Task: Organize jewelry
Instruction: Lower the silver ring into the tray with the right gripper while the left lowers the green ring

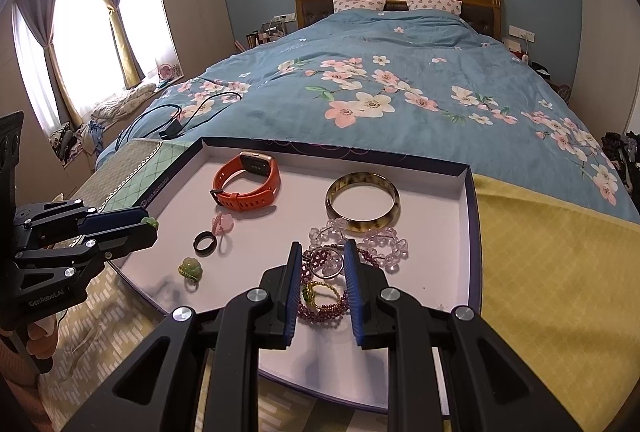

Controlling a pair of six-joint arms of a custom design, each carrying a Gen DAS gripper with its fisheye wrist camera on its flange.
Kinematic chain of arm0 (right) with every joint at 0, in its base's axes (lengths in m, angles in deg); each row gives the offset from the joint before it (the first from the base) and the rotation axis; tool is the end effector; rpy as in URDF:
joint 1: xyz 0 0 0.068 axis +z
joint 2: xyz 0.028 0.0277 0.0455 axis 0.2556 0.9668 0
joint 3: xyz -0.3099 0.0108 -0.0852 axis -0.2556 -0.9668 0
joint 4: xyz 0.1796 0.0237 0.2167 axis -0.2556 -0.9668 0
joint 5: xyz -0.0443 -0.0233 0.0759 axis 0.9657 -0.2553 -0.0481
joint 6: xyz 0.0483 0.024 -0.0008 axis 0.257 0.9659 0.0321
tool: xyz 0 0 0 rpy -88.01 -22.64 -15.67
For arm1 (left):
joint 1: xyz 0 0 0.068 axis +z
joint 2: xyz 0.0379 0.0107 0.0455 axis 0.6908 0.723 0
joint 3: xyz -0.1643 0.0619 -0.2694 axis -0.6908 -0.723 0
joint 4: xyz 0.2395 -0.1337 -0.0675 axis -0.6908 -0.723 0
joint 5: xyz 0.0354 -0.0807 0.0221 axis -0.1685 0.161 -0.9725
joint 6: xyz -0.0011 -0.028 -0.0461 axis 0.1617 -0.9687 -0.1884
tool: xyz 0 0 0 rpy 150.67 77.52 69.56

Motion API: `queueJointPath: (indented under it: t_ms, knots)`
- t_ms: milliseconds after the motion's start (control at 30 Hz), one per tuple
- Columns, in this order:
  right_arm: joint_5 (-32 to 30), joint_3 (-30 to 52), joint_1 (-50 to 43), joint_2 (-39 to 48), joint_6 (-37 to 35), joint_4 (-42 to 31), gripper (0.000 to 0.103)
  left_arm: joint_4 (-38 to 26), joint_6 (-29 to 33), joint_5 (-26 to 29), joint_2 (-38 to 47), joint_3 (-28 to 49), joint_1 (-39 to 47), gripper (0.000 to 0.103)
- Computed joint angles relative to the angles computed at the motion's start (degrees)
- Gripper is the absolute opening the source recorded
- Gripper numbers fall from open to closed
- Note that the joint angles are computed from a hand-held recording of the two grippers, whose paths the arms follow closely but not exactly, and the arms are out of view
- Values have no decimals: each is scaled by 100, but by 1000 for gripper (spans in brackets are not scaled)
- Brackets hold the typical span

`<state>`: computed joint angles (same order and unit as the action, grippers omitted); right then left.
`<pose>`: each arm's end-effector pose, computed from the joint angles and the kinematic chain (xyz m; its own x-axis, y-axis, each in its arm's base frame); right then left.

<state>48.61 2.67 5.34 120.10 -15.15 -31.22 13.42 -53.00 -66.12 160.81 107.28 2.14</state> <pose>0.2617 -0.0206 0.0801 -0.5450 -0.4175 -0.7271 -0.6952 0.7098 0.1136 0.1988 -0.1523 0.0830 -0.6897 -0.1131 -0.7152 -0.1031 0.9930 -0.0576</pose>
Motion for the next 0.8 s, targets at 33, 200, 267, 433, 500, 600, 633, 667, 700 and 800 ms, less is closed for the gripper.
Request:
queueJointPath:
  t_ms: [33, 200, 267, 433, 500, 600, 633, 667, 700, 800]
  knots:
    - [4, 1, 2, 6, 4, 5, 19, 2, 2, 1, 2, 1, 3, 23]
    - [38, 29, 34, 61, 54, 52, 19, 4, -6, 4, 16, 10, 4, 23]
    - [33, 27, 26, 70, 51, 56, 19, -3, -3, 9, 10, 10, 12, 23]
    - [43, 34, 34, 78, 73, 72, 19, 4, 3, 10, 12, 8, 17, 23]
    - [52, 62, 33, 125, 90, 94, 19, 1, 7, 9, 12, 11, 19, 23]
    - [70, 88, 49, 173, 128, 133, 19, 6, 14, 23, 36, 32, 39, 23]
    - [88, 83, 49, 200, 123, 161, 19, -14, 13, 13, 21, 29, 37, 23]
    - [104, 99, 59, 181, 132, 132, 19, -16, 14, 17, 47, 44, 48, 23]
    - [125, 96, 61, 204, 118, 147, 19, 2, 22, 31, 83, 53, 62, 23]
    - [253, 129, 184, 272, 199, 216, 19, 51, 33, 118, 267, 116, 141, 23]
